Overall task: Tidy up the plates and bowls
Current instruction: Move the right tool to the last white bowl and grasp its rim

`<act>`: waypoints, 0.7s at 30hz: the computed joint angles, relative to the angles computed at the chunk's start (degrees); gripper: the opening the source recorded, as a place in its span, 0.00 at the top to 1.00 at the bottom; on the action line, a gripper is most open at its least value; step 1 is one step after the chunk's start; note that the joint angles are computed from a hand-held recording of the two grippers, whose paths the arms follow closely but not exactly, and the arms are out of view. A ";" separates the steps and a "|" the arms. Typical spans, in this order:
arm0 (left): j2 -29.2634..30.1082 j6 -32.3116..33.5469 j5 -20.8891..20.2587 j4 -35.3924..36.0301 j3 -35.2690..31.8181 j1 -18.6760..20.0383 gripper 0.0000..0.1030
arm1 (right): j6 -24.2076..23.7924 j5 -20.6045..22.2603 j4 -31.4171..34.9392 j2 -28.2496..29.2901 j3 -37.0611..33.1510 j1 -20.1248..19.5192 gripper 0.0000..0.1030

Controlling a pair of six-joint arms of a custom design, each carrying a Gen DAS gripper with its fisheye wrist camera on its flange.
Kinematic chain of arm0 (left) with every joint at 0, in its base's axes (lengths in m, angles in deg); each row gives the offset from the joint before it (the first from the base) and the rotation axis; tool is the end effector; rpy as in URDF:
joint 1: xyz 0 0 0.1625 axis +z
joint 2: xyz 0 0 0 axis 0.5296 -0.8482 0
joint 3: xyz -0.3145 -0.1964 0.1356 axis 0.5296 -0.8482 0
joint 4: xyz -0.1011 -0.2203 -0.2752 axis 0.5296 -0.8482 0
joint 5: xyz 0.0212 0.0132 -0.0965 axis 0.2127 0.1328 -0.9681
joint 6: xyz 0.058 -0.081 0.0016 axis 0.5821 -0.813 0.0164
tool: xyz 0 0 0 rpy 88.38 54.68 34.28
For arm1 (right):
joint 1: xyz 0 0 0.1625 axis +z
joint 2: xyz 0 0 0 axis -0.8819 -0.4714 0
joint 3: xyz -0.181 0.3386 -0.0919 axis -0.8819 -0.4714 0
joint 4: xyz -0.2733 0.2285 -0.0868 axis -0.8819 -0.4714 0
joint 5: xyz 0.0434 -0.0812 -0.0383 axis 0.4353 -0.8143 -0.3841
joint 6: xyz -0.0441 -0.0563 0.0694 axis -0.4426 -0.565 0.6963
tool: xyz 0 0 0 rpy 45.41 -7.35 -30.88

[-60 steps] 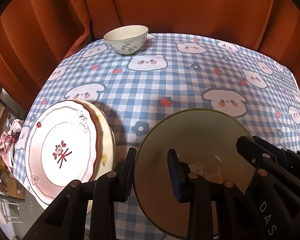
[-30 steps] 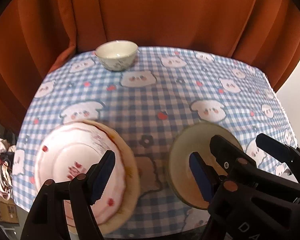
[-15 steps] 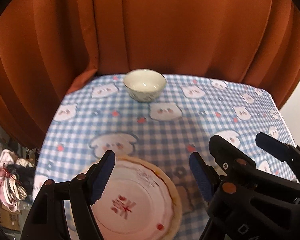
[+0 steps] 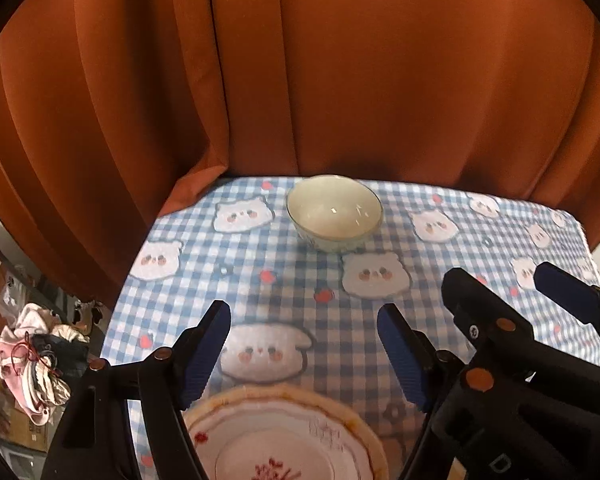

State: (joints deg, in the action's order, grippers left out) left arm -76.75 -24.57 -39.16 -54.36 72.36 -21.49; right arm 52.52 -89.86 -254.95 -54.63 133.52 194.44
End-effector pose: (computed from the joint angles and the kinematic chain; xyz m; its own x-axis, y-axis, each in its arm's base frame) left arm -0.1560 -0.2388 0.1769 -0.7101 -0.1768 -0.6816 0.3465 0.7550 -0.5568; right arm 0.3075 -0.2486 0.0512 -0.7026 -0.2046 0.6816 -0.5803 0.7191 -0.3824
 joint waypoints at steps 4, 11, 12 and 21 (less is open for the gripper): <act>3.63 2.99 3.28 -5.09 -1.79 5.26 0.33 | -5.97 3.28 -1.17 0.33 -2.76 -3.86 0.24; 11.36 4.79 9.48 -7.51 -7.08 13.49 0.33 | -14.78 7.97 -3.07 2.15 -7.85 -9.63 0.24; 12.45 5.28 10.43 -8.19 -7.76 14.72 0.33 | -15.81 8.42 -3.09 2.52 -8.74 -10.33 0.24; 20.93 13.92 15.72 -18.82 -12.02 25.03 0.37 | -20.46 10.91 0.34 7.53 -18.43 -16.00 0.25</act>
